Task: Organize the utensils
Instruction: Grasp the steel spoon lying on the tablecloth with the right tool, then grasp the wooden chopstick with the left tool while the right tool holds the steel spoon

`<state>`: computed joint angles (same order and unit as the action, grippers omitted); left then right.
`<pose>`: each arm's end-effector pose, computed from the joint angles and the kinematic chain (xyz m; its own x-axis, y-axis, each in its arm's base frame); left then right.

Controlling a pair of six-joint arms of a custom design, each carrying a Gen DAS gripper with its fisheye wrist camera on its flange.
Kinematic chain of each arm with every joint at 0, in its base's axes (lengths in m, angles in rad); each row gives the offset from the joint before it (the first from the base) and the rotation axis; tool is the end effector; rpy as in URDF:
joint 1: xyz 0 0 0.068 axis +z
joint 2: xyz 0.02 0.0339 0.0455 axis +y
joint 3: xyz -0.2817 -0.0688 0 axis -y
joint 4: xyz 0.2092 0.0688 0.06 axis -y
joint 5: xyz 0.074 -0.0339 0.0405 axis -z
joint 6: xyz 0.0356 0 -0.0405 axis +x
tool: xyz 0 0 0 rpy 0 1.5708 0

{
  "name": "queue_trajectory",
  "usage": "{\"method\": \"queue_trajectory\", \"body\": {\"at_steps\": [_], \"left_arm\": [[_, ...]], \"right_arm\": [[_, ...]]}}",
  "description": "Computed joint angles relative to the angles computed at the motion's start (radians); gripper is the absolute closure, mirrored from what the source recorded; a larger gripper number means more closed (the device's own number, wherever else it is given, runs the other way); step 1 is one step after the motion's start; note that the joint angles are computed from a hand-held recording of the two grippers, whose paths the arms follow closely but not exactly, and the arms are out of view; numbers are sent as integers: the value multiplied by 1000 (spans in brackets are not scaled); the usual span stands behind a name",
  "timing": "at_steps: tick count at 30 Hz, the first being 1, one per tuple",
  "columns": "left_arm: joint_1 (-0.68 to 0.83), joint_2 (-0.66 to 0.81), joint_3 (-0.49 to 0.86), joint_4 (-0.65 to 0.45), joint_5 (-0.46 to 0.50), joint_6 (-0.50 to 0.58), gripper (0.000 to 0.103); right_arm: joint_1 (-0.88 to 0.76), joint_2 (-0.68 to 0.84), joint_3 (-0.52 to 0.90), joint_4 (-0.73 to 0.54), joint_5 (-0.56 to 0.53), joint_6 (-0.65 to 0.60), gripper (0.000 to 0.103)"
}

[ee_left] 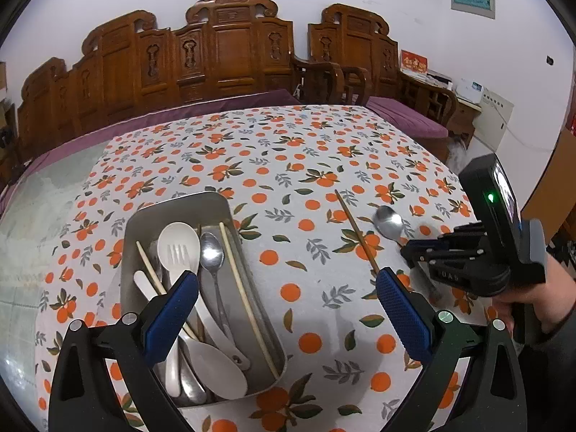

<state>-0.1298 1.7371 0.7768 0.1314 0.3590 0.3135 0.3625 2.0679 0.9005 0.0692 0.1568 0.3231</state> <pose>0.3040 -0.0523 0.1752 -0.5854 0.3676 -0.7226 0.5646 0.8245 -0.0380 0.3211 0.1158 0.0951 -0.8796 0.0018 -0.4758 -0.0048 0.9999 0.0127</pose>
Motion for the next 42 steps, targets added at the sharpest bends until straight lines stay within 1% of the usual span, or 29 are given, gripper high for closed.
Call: {"method": "queue_trajectory", "body": {"at_steps": [4, 7, 14, 19, 24, 30, 31, 32, 33, 36, 37, 38, 42], "left_arm": [[-35, -2, -20, 17, -37, -4, 8], [-68, 10, -28, 23, -68, -12, 8], [-155, 49, -12, 7, -117, -50, 8], [-237, 121, 29, 21, -165, -94, 8], [-296, 222, 112, 4, -197, -145, 8], [-338, 299, 176, -1, -257, -154, 9], [-342, 308, 185, -4, -261, -154, 15], [-346, 323, 201, -18, -261, -151, 24], [-350, 335, 218, -35, -260, -150, 27], [-357, 362, 252, -62, -251, -152, 40], [-360, 370, 261, -70, -249, -152, 48], [-363, 375, 264, -69, -255, -155, 53], [-366, 378, 263, -47, -261, -160, 67]], "right_arm": [[-17, -2, 0, 5, -27, -22, 96], [-33, -3, -3, 13, -27, -34, 96], [-115, -39, -41, 78, -66, -66, 96], [-155, -46, -55, 101, -101, -79, 96], [-181, -42, -64, 117, -131, -79, 96], [-188, -16, -27, 110, -148, -80, 96], [-189, -14, -25, 110, -150, -80, 96], [-189, -13, -23, 109, -150, -80, 96], [-189, -14, -23, 108, -150, -81, 96], [-189, -11, -19, 104, -154, -83, 96], [-189, -10, -19, 105, -153, -82, 96], [-189, -9, -18, 104, -153, -81, 96], [-187, -5, -15, 102, -155, -85, 96]]}}
